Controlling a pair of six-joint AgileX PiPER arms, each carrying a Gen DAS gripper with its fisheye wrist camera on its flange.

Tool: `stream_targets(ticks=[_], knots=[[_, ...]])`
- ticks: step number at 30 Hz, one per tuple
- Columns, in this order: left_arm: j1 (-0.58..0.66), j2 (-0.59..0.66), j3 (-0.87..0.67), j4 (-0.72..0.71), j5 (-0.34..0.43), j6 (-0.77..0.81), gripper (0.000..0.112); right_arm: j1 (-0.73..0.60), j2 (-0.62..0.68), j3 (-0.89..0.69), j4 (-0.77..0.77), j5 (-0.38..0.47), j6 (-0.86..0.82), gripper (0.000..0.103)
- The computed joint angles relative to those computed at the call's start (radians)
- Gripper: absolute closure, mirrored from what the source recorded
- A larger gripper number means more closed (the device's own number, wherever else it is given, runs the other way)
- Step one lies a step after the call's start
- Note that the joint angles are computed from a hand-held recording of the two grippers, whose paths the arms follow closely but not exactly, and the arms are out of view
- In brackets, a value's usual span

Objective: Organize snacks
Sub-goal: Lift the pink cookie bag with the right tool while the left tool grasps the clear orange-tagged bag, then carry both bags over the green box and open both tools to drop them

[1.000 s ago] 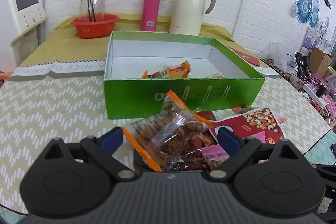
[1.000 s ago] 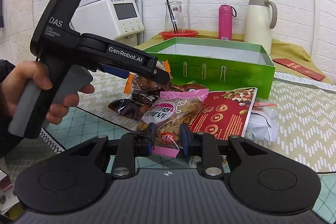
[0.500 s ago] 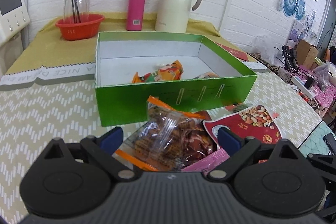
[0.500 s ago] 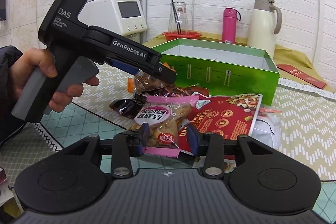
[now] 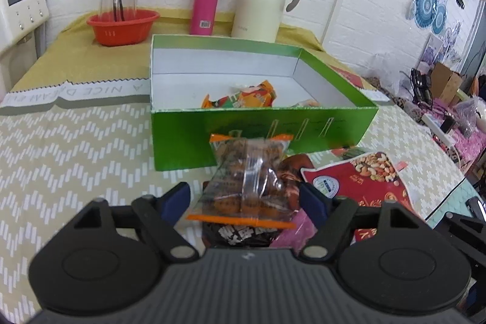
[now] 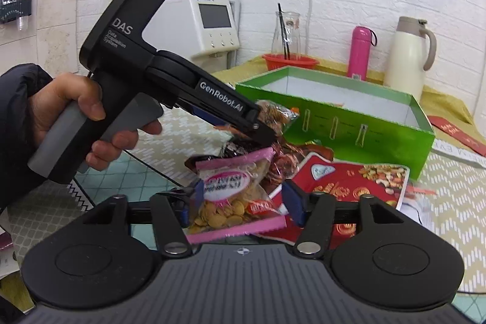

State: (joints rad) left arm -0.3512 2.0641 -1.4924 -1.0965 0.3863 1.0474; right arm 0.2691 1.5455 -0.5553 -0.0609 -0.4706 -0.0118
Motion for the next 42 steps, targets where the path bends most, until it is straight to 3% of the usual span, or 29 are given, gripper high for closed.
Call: stream_targets(ticks=[2, 4, 8, 9, 10, 12, 18, 22, 26, 29, 33, 38, 42], knots=[[0.001, 0.000, -0.008, -0.035, 0.005, 0.015, 0.029, 0.012, 0.008, -0.008, 0.019, -0.005, -0.033, 0.000], [-0.016, 0.006, -0.016, -0.028, -0.038, -0.008, 0.019, 0.030, 0.025, -0.028, 0.056, 0.016, -0.073, 0.000], [-0.038, 0.029, -0.045, 0.076, -0.052, -0.082, 0.021, 0.076, 0.059, -0.064, 0.223, 0.065, -0.240, 0.004], [-0.044, 0.032, -0.045, 0.109, -0.058, -0.094, 0.034, 0.079, 0.060, -0.067, 0.244, 0.070, -0.261, 0.006], [-0.053, 0.035, -0.046, 0.183, -0.069, -0.139, 0.057, 0.079, 0.059, -0.071, 0.252, 0.078, -0.267, 0.012], [-0.056, 0.037, -0.035, 0.210, -0.090, -0.148, 0.057, 0.085, 0.059, -0.076, 0.291, 0.097, -0.293, 0.019], [-0.030, 0.005, -0.003, 0.138, -0.066, -0.131, 0.063, 0.091, 0.050, -0.061, 0.299, 0.081, -0.276, 0.033], [-0.015, -0.053, 0.065, -0.002, -0.062, -0.008, 0.064, 0.050, -0.034, -0.011, 0.110, 0.082, -0.057, 0.034], [-0.006, -0.120, 0.104, -0.162, -0.052, 0.155, 0.064, 0.012, -0.120, 0.000, 0.140, 0.072, -0.102, 0.034], [-0.003, -0.136, 0.068, -0.190, -0.039, 0.158, 0.064, -0.047, -0.120, -0.048, 0.117, 0.075, -0.068, 0.034], [-0.023, -0.091, -0.056, -0.012, -0.076, -0.049, 0.064, -0.137, -0.062, -0.149, 0.035, 0.081, 0.053, 0.034], [-0.038, 0.027, -0.270, 0.353, -0.052, -0.441, 0.064, -0.195, 0.030, -0.265, 0.139, 0.089, 0.005, 0.034], [-0.039, 0.137, -0.443, 0.547, 0.010, -0.662, 0.064, -0.252, 0.114, -0.373, 0.006, 0.129, 0.208, 0.034]])
